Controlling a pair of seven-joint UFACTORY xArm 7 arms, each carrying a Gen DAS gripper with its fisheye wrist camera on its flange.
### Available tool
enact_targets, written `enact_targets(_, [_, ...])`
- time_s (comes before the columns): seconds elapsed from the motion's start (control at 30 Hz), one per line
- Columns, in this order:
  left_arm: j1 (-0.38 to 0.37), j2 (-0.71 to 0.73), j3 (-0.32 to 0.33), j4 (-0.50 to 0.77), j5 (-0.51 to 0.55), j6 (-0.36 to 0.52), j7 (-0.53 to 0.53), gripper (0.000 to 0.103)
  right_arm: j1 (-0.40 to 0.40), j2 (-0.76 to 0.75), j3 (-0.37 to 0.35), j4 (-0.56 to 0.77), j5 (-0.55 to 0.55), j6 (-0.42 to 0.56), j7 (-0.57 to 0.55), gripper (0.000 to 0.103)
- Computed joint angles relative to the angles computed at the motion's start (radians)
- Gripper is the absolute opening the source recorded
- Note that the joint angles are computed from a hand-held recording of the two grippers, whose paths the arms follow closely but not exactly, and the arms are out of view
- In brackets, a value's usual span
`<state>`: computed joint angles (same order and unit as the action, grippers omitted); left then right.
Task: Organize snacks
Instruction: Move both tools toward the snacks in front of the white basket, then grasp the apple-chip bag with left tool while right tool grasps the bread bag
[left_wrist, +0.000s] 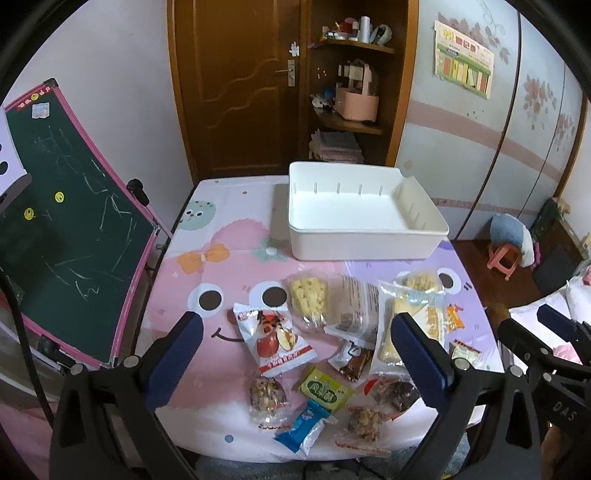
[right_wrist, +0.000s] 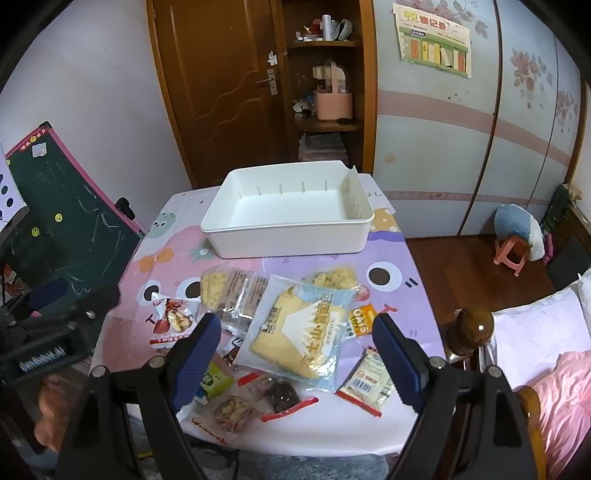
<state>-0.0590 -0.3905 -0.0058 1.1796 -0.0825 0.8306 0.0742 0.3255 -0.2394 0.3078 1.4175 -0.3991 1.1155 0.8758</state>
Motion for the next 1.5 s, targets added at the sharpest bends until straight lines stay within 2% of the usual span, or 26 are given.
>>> enact_targets(0.3, [0.009,0.025,0.002,0.069,0.047,-0.021,0.070,0.101,-0.017,0.012,-0.022,0.059,-0.004,-0.016,-0.053,0.085])
enact_targets(0.47, [0.004,0.041,0.040,0.110,-0.007,-0.057,0.132,0.101,-0.033,0.025,-0.019,0.113,-0.056,-0.029,-0.071,0.085])
enact_targets(0.63, [0.028,0.048,0.048,0.106,-0.029,-0.126,0.135,0.101,-0.041,0.023,-0.044,0.109,-0.008,-0.096,-0.093,0.085])
enact_targets(0.83, [0.038,0.053,0.039,0.044,-0.003,-0.172,0.152,0.101,-0.041,0.032,-0.059,0.056,0.062,-0.100,-0.112,0.086])
enact_targets(0.97, [0.015,0.075,0.055,0.012,-0.052,-0.137,0.198,0.101,-0.033,0.025,-0.089,-0.029,0.176,-0.127,-0.137,0.086])
enact_targets(1.1, [0.010,0.120,0.058,-0.001,-0.094,-0.089,0.234,0.101,-0.039,0.024,-0.085,-0.111,0.189,-0.151,-0.121,0.089])
enact_targets(1.33, [0.033,0.211,0.043,-0.023,-0.104,-0.069,0.223,0.101,-0.034,0.066,-0.114,-0.182,0.288,-0.191,-0.127,0.091])
enact_targets(1.5, [0.054,0.287,0.037,-0.004,-0.103,-0.051,0.192,0.101,-0.031,0.117,-0.120,-0.175,0.300,-0.187,-0.131,0.091])
